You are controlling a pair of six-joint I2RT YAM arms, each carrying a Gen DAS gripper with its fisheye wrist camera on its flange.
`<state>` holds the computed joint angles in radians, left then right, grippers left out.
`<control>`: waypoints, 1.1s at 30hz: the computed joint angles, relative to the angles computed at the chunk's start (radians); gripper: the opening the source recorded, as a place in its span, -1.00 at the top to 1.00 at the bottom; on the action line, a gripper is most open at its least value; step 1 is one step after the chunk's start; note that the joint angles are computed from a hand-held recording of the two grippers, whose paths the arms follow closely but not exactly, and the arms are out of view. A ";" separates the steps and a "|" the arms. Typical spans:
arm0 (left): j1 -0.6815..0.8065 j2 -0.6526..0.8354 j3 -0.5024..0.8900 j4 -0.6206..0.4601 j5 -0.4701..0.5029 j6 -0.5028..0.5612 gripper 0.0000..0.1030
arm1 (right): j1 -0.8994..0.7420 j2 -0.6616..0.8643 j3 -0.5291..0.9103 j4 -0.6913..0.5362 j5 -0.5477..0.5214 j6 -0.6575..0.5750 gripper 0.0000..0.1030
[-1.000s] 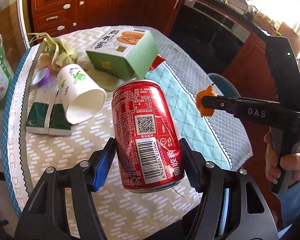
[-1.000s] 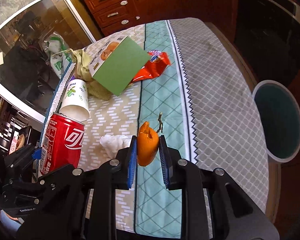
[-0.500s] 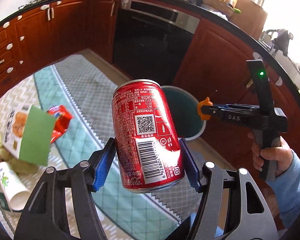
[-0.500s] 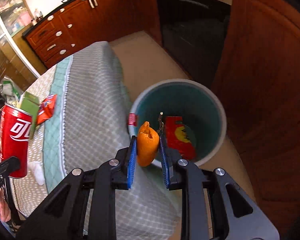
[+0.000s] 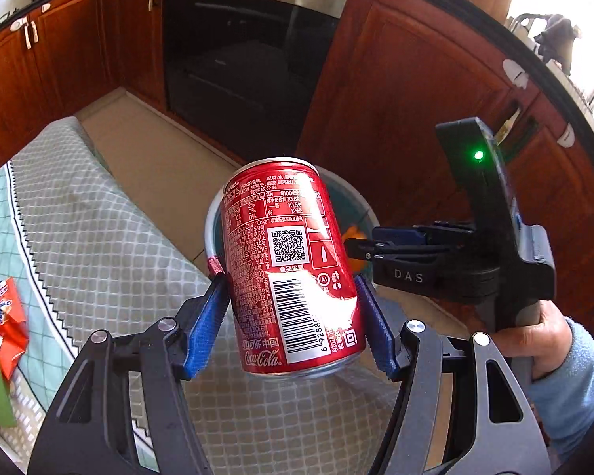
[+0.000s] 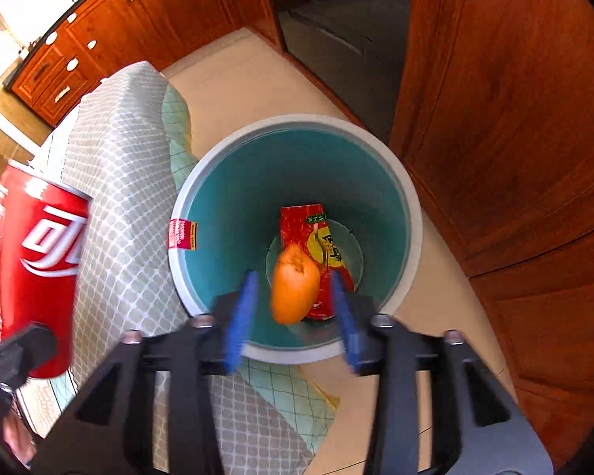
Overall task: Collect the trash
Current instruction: 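Carry the can and orange over the bin and open both tools, then move both tools back over the table toward the tissue and cup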
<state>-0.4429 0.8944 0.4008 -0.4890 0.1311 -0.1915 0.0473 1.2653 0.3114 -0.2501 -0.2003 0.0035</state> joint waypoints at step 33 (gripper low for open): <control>-0.101 0.493 0.153 0.273 -0.073 -0.091 -0.92 | -0.194 -0.380 0.022 -0.292 0.031 -0.097 -0.64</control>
<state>-0.5443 1.3873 0.5543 -0.2156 0.0581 -0.2823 -0.1463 0.8857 0.3333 -0.5422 -0.1694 -0.0937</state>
